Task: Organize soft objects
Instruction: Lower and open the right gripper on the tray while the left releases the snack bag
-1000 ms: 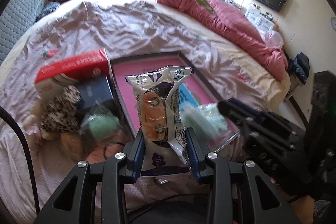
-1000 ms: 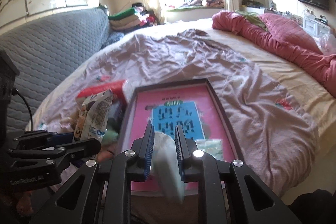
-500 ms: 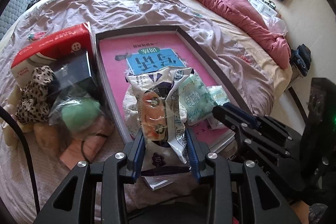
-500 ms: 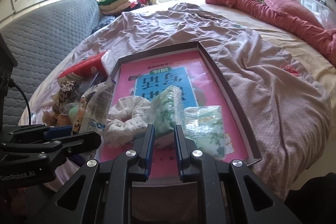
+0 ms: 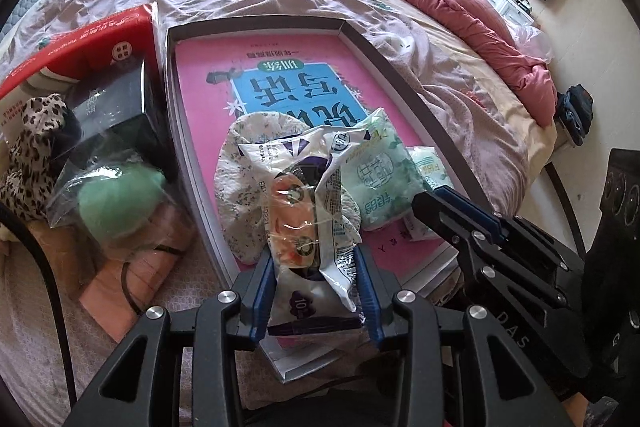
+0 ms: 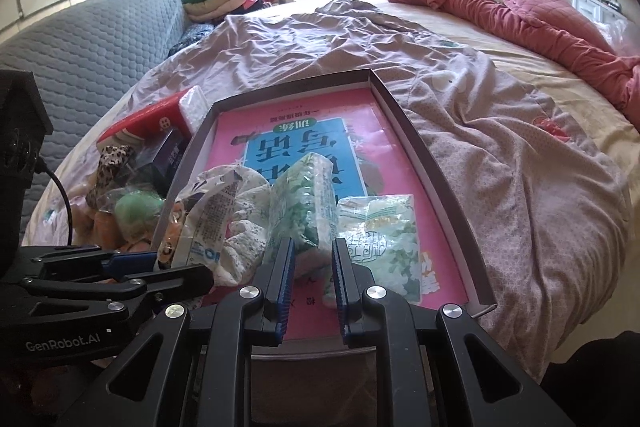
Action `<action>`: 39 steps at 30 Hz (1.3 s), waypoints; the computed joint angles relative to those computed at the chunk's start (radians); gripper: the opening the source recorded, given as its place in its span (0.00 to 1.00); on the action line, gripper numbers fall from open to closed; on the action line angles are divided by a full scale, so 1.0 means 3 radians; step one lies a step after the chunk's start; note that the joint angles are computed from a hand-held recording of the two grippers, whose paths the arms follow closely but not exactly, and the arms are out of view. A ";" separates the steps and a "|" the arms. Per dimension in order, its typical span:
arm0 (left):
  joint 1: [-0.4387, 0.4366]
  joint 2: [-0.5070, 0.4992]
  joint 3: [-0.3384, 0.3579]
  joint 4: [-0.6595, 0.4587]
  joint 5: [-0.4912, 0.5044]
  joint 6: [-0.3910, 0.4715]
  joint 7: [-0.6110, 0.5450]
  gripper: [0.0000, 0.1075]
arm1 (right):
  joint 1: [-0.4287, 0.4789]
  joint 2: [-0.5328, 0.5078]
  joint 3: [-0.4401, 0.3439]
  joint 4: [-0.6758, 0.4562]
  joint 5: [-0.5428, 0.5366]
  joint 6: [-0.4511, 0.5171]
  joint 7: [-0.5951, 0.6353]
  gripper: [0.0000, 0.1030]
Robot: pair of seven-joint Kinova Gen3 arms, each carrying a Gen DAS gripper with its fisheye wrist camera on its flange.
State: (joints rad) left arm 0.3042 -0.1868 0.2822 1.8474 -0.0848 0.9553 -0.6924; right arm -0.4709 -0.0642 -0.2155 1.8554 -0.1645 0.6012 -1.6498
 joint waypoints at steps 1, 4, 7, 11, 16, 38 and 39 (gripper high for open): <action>-0.0001 0.0003 0.0008 0.0001 -0.0014 0.0002 0.0012 0.36 | 0.0000 0.0002 0.0000 0.0000 -0.0001 -0.0001 -0.0004 0.20; 0.0003 0.0001 -0.0001 0.0018 -0.0002 -0.0031 0.0014 0.36 | -0.0003 0.0022 -0.0003 -0.0012 0.0007 0.0017 -0.0007 0.21; -0.0003 0.0010 0.0026 0.0008 -0.0057 -0.0004 0.0044 0.36 | -0.0001 0.0026 -0.0004 -0.0010 0.0018 0.0009 -0.0033 0.24; 0.0008 0.0018 0.0009 0.0004 -0.0052 0.0006 0.0031 0.37 | 0.0003 0.0030 -0.0002 -0.0009 0.0023 0.0013 -0.0066 0.30; 0.0017 0.0024 0.0014 -0.0010 -0.0065 0.0064 0.0041 0.38 | 0.0014 0.0019 0.0006 0.0003 0.0006 -0.0001 -0.0097 0.37; 0.0016 -0.0109 0.0133 -0.0088 -0.0239 0.0187 0.0173 0.57 | -0.0018 -0.0020 -0.0046 -0.0035 0.0223 0.0058 -0.0302 0.43; 0.0013 -0.0108 0.0150 -0.0107 -0.0253 0.0209 0.0181 0.58 | -0.0019 -0.0024 -0.0047 -0.0038 0.0231 0.0059 -0.0309 0.43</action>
State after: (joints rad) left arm 0.3080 -0.2191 0.3273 1.8154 -0.1606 1.0181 -0.6380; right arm -0.4766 -0.0716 -0.2296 1.8438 -0.0953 0.6190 -1.7425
